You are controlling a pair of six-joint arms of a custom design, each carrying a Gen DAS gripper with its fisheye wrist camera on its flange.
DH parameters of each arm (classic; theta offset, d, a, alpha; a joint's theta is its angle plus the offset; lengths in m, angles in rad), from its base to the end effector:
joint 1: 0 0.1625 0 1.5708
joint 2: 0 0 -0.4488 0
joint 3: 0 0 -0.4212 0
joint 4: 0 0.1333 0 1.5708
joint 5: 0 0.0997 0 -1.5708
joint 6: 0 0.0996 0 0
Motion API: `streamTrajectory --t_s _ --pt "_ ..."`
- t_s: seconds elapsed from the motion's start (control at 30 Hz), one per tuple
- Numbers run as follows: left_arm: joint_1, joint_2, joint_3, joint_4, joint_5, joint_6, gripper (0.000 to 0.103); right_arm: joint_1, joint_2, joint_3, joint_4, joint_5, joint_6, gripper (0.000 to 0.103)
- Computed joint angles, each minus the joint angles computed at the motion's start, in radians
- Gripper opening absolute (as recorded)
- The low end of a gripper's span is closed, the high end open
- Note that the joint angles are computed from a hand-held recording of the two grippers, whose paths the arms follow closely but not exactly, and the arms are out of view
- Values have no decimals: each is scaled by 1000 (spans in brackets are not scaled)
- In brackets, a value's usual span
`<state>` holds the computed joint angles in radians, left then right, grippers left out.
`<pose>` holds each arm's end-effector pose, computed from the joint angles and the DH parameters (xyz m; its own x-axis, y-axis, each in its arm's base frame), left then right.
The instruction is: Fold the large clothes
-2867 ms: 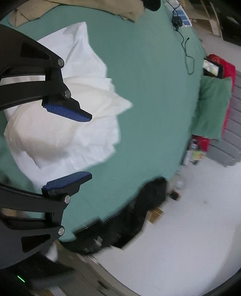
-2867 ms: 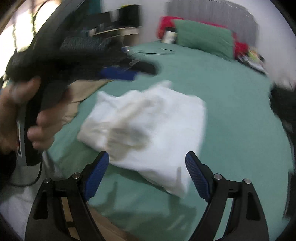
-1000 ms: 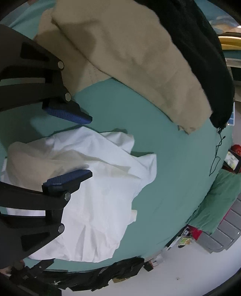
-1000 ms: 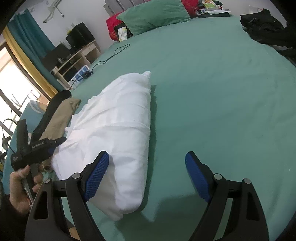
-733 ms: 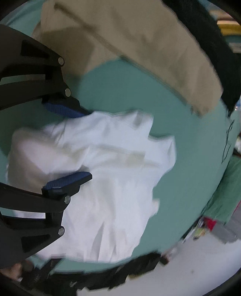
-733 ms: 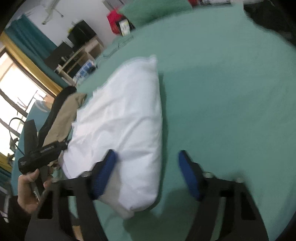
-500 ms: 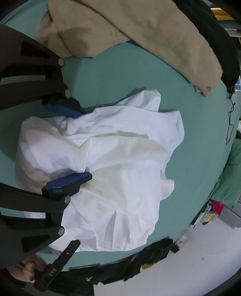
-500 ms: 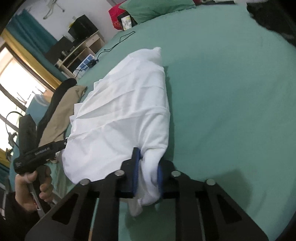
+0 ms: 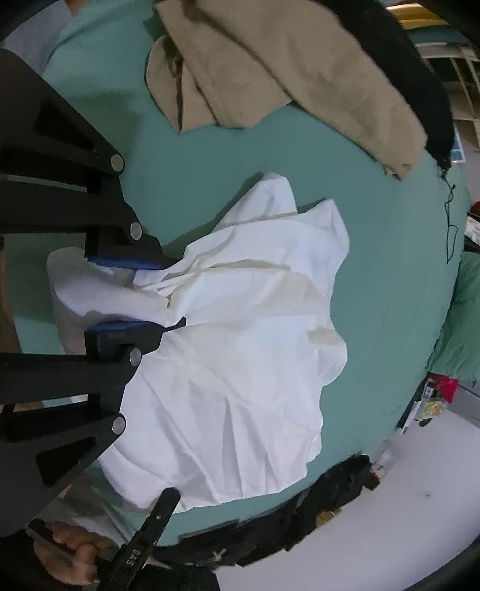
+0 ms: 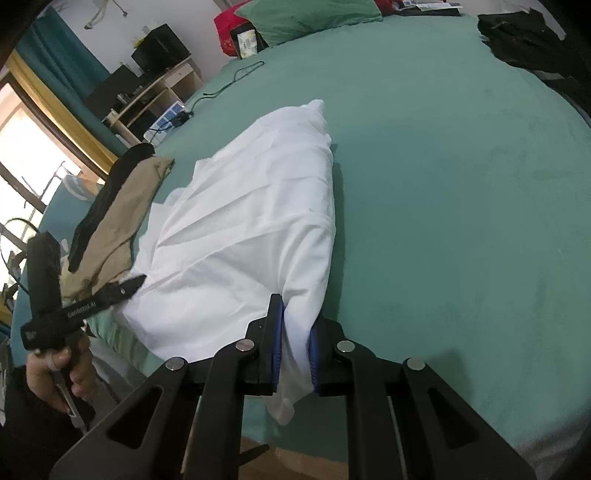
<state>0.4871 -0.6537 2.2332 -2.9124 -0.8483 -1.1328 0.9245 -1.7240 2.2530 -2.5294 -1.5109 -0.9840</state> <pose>-0.2884 -0.3782 -0.0819 -0.8683 -0.0998 -0.4860 0.1710 0.8593 -0.4820 -0.1461 -0.4249 0.3446 -0.9055 -0.2825 0.3167 -0.3729 0.8859 -0.2759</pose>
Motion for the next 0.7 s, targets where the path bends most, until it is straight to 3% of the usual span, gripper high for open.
streamTrajectory --t_s 0.03,0.13,0.33,0.5,0.63,0.7 --pt "-1 -3 -6 28 6 -7 27 -2 -4 4 -9 -4 3 12" --pt "19 10 -41 110 24 -50 55 -10 1 11 -53 -24 22 12" --pt "25 26 -85 194 52 -81 59 -41 8 11 -63 -11 12 12" --pt "22 1 -51 124 35 -120 59 -35 6 27 -103 -24 -1 17" --pt "-31 -16 -28 128 164 -131 60 -15 10 34 -137 -49 12 25" --pt "-42 -26 -29 109 186 -132 60 -12 -1 30 -129 -43 19 27"
